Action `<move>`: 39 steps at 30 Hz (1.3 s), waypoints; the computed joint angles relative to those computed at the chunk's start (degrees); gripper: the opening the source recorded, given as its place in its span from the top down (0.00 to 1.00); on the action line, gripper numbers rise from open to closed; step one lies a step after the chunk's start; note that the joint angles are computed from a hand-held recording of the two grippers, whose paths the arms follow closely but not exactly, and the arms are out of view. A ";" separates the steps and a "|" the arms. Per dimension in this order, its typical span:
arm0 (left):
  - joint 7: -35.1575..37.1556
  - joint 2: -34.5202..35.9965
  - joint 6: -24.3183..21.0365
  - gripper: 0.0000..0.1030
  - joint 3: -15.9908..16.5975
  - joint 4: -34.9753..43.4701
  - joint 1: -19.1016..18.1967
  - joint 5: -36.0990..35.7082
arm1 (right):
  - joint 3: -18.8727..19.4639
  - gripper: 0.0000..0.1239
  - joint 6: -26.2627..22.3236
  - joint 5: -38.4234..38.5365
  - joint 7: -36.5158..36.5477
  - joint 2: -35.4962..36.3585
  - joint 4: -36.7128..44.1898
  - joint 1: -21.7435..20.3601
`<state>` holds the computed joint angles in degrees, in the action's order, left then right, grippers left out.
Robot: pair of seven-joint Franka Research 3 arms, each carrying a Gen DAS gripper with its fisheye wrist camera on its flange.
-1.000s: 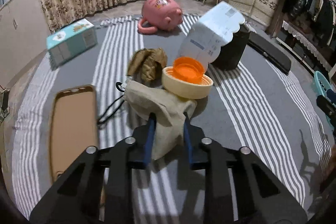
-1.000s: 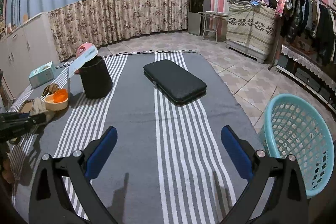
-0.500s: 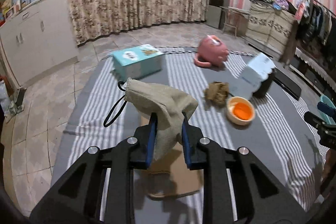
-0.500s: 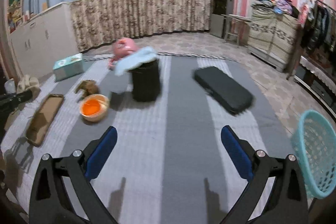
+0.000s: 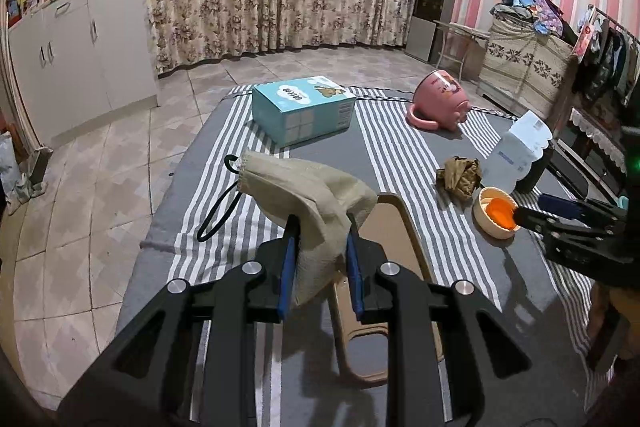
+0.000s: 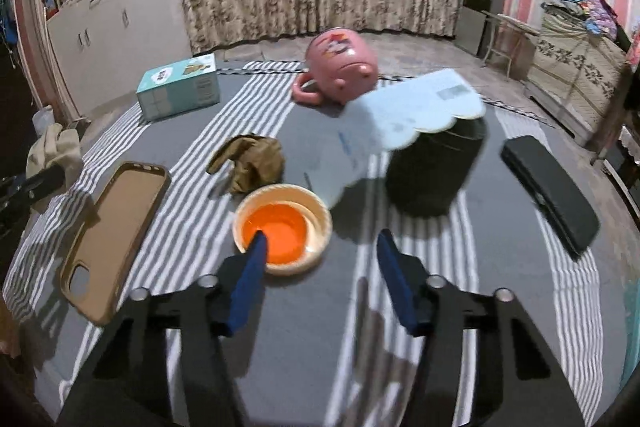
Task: Collect trash
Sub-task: 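Grasp the beige cloth bag with the left tool, then grasp the orange bowl with the right tool while the left holds the cloth bag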
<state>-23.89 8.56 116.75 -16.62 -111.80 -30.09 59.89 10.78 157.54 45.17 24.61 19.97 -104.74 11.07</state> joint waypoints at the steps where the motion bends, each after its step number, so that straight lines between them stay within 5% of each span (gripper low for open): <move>1: -0.28 -0.10 0.17 0.79 0.02 -0.22 0.00 0.13 | -0.56 0.69 -0.61 -1.88 1.28 0.48 0.65 0.82; 9: -1.34 -0.69 2.34 0.79 0.00 -1.77 0.54 0.84 | -0.11 0.86 -2.19 -5.76 3.92 2.15 2.87 0.55; 17: -2.59 -0.94 3.65 0.79 0.00 -2.50 0.88 1.35 | -0.05 0.86 -4.34 -5.37 -0.11 0.84 2.46 0.90; 28: -3.81 -1.40 5.62 0.78 0.09 -3.43 1.50 1.77 | -1.75 0.86 -7.83 -11.88 5.67 2.95 5.31 2.76; 39: -3.97 -1.43 5.87 0.78 0.09 -3.51 1.64 1.99 | -1.07 0.83 -8.64 -10.65 5.96 2.46 5.36 2.05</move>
